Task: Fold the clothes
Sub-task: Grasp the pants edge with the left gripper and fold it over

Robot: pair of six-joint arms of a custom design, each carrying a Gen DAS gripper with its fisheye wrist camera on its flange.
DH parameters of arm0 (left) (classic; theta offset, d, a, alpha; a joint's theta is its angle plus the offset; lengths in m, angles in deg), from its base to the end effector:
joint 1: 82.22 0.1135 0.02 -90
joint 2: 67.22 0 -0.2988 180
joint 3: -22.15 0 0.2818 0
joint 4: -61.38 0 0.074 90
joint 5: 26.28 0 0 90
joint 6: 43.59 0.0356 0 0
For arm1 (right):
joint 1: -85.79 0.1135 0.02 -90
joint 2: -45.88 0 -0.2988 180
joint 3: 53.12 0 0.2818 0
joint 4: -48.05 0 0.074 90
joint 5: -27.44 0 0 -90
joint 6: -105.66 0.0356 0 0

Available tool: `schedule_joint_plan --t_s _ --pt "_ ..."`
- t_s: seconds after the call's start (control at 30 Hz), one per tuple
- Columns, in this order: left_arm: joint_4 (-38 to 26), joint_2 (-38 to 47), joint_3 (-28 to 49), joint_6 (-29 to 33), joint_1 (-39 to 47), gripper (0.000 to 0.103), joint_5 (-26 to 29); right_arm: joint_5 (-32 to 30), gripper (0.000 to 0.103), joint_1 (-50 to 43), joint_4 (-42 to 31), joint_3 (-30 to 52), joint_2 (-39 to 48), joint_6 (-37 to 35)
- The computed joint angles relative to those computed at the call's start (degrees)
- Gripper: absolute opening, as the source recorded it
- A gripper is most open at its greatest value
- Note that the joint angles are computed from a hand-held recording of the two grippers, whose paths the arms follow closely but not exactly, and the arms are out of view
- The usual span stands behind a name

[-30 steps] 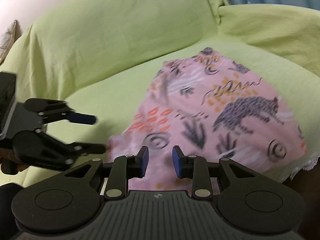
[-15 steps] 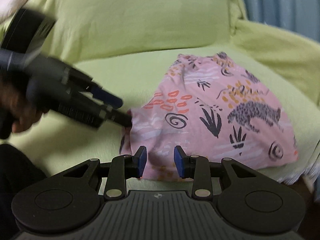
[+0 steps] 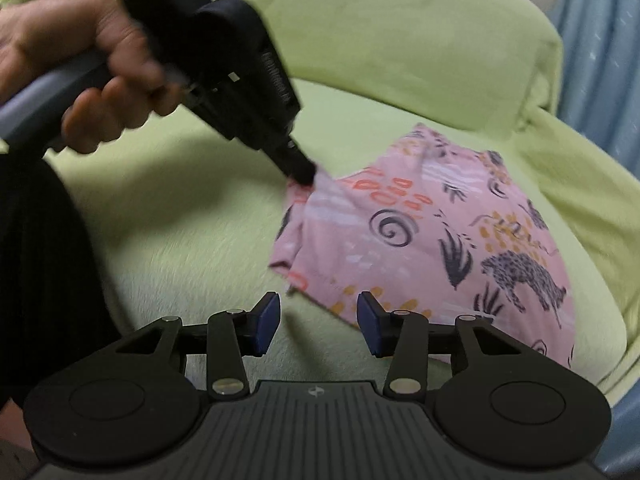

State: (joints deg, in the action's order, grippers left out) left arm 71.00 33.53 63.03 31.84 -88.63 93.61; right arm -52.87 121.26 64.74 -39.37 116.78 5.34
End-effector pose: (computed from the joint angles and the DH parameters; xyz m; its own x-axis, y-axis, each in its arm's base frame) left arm 0.2805 -0.0494 0.0827 -0.8435 -0.1247 -0.5225 0.2080 0.8210 -0.5317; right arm 0.1322 0.0869 0.0883 -0.4362 -0.5276 -0.7290 -0.5548 0.7955 -0.2438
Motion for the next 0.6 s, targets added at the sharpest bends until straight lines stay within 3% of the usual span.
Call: schedule_joint_plan --t_s 0.2,0.4,0.47,0.5,0.6 --pt "8.72 4.39 -1.75 -3.84 2.11 0.0 3.97 4.76 0.037 4.68 6.36 1.12 7.07 -2.19" --pt "15.83 8.58 -2.1 -7.78 3.35 0.002 6.21 3.59 0.026 3.76 10.16 2.14 12.13 -3.17" --pt "16.54 8.8 -2.21 -7.92 3.23 0.002 6.08 3.5 0.013 3.66 10.6 2.38 12.89 -2.86" --pt "16.72 8.89 -2.24 -7.94 3.26 0.002 6.15 3.61 0.0 3.8 10.49 2.27 12.48 -2.48" --pt "17.51 9.78 -2.15 -8.58 4.0 0.002 7.42 3.37 0.0 3.29 9.61 1.07 8.67 -0.26"
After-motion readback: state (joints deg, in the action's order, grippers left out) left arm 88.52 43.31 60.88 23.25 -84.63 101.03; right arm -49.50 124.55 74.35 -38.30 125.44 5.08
